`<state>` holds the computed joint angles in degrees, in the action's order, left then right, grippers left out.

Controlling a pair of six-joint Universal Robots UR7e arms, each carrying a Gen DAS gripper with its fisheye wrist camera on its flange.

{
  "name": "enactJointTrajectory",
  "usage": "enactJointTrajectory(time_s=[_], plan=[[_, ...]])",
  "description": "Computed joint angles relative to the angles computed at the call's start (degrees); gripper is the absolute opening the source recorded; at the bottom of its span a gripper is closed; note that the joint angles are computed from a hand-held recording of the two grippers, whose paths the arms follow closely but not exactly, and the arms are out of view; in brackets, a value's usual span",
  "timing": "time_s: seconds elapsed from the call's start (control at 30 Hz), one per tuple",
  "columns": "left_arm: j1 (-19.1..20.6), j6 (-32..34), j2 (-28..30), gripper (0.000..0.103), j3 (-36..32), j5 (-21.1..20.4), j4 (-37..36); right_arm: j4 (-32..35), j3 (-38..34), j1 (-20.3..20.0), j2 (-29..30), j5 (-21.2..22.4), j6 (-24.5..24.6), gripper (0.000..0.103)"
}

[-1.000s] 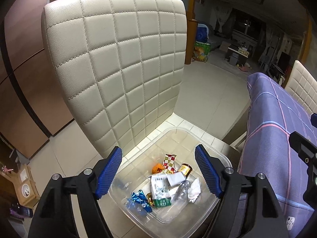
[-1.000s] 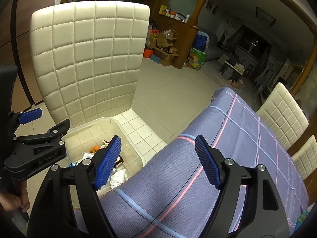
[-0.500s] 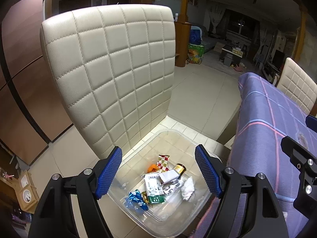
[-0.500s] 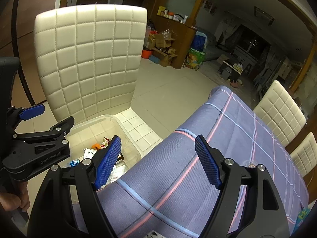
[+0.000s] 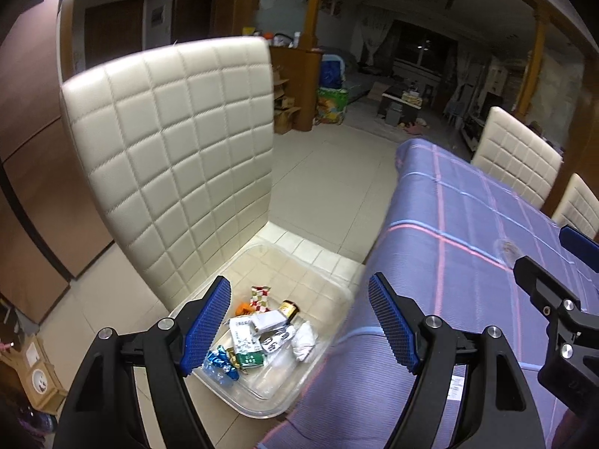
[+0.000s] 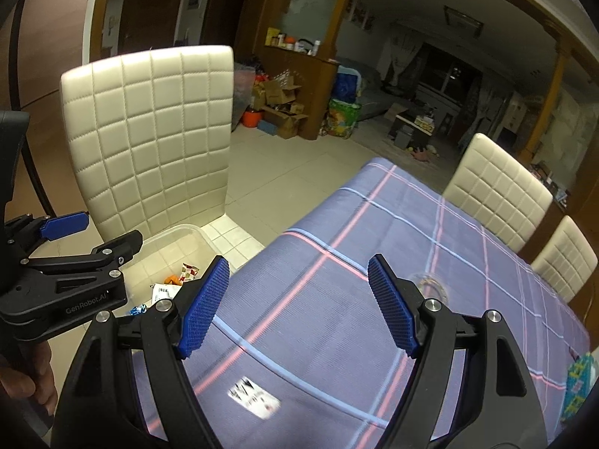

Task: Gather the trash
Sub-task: 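Move both tools back over the table toward the clear lid and yellow wrapper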

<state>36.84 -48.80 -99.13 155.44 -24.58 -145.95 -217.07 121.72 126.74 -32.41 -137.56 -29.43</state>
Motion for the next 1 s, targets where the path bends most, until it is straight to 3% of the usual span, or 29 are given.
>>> enactJointTrajectory(time_s=[0.17,0.3,0.6,1.0], plan=[[-7.0,-7.8,-1.8,0.074,-0.2,-0.3,10.8,-4.6,5.0,0.4,-3.4,-0.8,0.4,0.076],[-11.1,-10.2,0.5,0.074,-0.6,-1.3,12.2,-9.3,9.4,0.0,-6.1,-1.7,0.2,0.077],[-14.9,-3.9,15.5,0.080,-2.5,-5.0,-3.1,-18.3,17.3,-4.8,-12.0,-4.1,-1.5,0.082],[-12.3,10.8,35.9,0.080,-9.3,-10.7,-22.3,-19.1,21.5,-16.8,-18.1,-1.0,-0.1,0.083]])
